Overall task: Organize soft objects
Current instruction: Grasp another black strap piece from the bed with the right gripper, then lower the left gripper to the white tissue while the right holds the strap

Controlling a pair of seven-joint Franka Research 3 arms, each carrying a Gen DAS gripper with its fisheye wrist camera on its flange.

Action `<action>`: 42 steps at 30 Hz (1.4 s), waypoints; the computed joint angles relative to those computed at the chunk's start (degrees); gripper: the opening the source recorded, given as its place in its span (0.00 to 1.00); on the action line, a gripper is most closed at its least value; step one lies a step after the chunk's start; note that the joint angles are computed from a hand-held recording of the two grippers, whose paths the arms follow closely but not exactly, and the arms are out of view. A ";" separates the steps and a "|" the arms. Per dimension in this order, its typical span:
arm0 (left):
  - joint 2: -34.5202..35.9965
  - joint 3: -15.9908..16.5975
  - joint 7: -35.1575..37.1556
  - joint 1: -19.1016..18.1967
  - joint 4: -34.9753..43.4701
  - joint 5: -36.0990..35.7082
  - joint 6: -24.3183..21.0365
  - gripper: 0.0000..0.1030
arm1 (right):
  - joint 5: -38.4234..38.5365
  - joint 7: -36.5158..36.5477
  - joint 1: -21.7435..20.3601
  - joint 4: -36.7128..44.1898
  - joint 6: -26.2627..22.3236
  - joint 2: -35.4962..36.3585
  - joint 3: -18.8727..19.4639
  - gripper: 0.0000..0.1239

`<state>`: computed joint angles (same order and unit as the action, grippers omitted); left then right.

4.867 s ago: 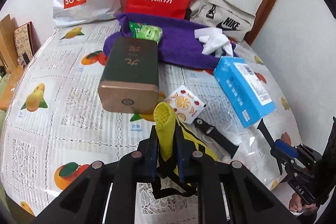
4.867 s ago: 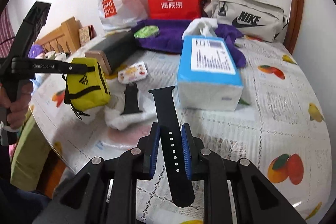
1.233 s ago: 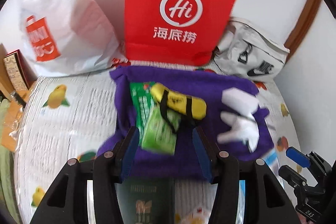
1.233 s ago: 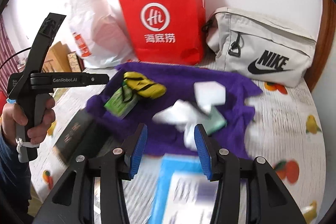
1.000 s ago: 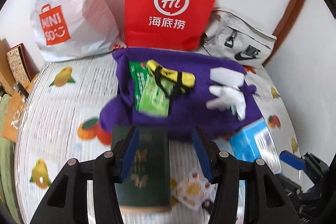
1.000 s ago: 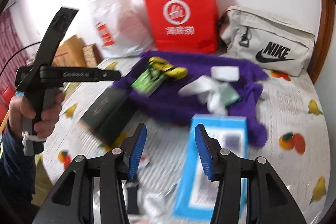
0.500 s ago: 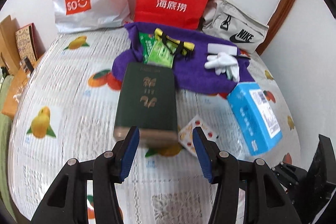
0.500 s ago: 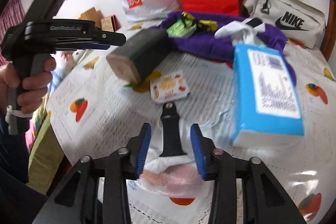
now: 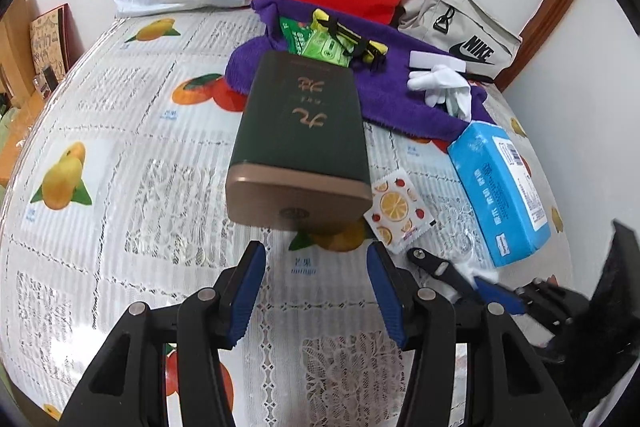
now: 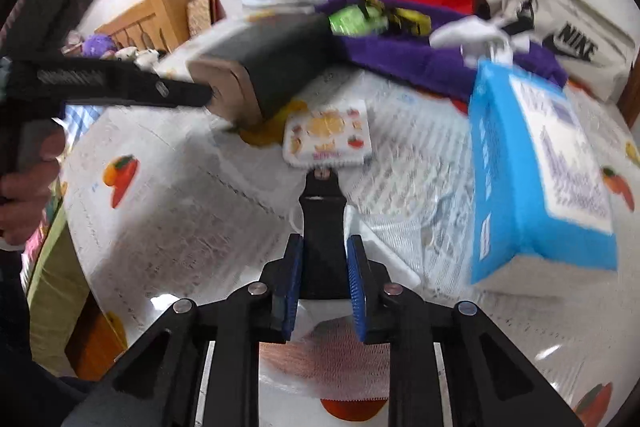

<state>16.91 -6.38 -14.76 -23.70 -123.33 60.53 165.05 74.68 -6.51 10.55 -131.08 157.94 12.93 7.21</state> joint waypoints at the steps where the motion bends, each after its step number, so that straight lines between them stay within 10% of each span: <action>1: 0.10 0.11 -0.37 -0.10 -0.05 0.31 0.24 0.49 | 0.18 0.10 -0.45 -0.06 -1.63 -0.48 -0.08 0.18; 15: -0.66 0.24 -1.47 -1.99 -1.16 0.25 -0.39 0.49 | 0.27 2.82 -2.00 -0.38 -10.57 -1.22 -1.87 0.18; 22: -2.88 -1.26 -3.60 -0.27 -4.38 0.69 -1.78 0.49 | 0.20 0.47 0.90 0.34 -3.02 1.40 0.24 0.19; 42: -1.86 -0.60 -9.75 1.24 -4.84 7.17 2.48 0.49 | -0.39 -2.68 2.11 -0.25 -0.85 0.42 0.69 0.27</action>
